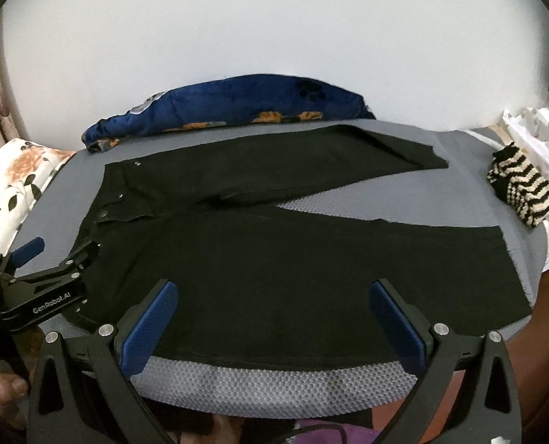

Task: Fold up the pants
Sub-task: 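Move both grippers over the black jeans lying flat on the bed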

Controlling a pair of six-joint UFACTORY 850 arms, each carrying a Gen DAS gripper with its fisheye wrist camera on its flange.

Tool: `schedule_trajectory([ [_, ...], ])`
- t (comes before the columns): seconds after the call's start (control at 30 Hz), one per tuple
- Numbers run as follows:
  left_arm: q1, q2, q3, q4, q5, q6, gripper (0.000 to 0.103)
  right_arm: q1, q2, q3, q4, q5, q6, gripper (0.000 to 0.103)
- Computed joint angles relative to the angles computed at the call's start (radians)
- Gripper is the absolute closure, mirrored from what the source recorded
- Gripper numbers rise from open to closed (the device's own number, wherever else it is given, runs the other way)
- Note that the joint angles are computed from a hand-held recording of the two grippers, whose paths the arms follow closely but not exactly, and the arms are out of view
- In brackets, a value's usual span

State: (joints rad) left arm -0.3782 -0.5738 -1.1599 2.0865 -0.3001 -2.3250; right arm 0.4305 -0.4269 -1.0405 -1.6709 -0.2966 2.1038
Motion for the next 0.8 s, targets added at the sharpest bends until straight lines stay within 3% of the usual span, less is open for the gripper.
schedule_trajectory([
  [0.2,0.038,-0.009,-0.035,-0.09,0.03,0.08,0.0,-0.022,-0.041,-0.044,0.006,0.056,-0.053,0.0],
  [0.43,0.075,-0.06,-0.127,-0.281,0.044,0.308,0.0,-0.037,-0.092,-0.103,0.025,0.101,-0.101,0.0],
  [0.8,0.11,-0.157,-0.268,-0.495,0.042,0.57,0.0,-0.039,-0.172,-0.223,0.244,0.129,-0.389,0.0],
])
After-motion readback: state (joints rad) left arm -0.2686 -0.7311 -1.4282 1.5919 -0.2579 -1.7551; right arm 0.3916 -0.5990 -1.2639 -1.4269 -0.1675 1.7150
